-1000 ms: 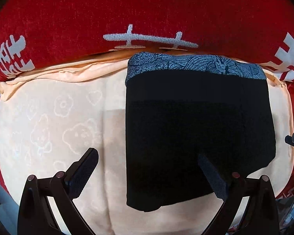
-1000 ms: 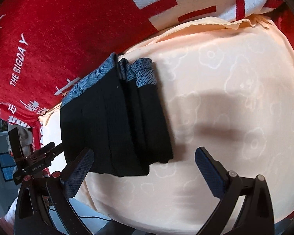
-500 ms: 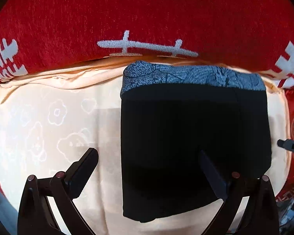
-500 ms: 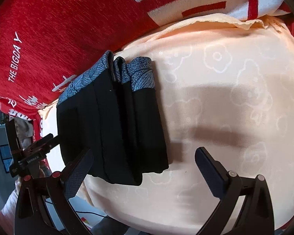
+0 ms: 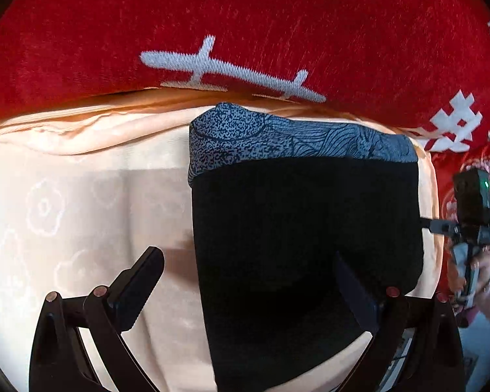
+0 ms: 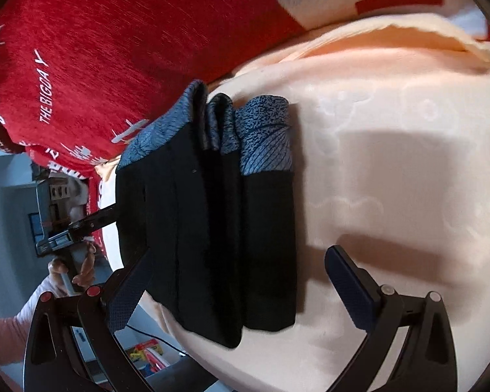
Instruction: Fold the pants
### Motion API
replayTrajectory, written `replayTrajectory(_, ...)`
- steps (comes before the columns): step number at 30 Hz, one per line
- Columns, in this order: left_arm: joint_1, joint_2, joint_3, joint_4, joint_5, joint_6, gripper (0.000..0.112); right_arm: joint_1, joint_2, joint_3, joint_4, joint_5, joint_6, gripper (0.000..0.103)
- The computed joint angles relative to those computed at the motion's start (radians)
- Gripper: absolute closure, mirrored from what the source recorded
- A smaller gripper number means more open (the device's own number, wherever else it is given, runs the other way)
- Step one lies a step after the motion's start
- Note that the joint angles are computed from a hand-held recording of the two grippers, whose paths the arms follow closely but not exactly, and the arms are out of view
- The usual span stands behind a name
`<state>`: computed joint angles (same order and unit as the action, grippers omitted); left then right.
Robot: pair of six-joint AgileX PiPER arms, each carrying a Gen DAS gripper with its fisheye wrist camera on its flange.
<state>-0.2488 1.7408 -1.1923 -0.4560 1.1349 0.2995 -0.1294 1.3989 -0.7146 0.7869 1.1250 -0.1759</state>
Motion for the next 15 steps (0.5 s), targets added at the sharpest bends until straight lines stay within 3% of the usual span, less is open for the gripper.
replayTrajectory(8, -0.037, 0.078, 0.015, -0.13, -0.064, 0.091, 0.01, -0.002, 0.141, 0.023, 0.214, -0.047, -0.259, 0.0)
replayTrajectory(13, -0.033, 0.111, 0.016, -0.164, -0.07, 0.092, 0.01, 0.037, 0.181, 0.012, 0.237, -0.087, -0.284, 0.0)
replayTrajectory(15, -0.028, 0.113, 0.024, -0.17, -0.071, 0.07, 0.01, 0.023, 0.169, 0.025, 0.238, -0.093, -0.244, 0.005)
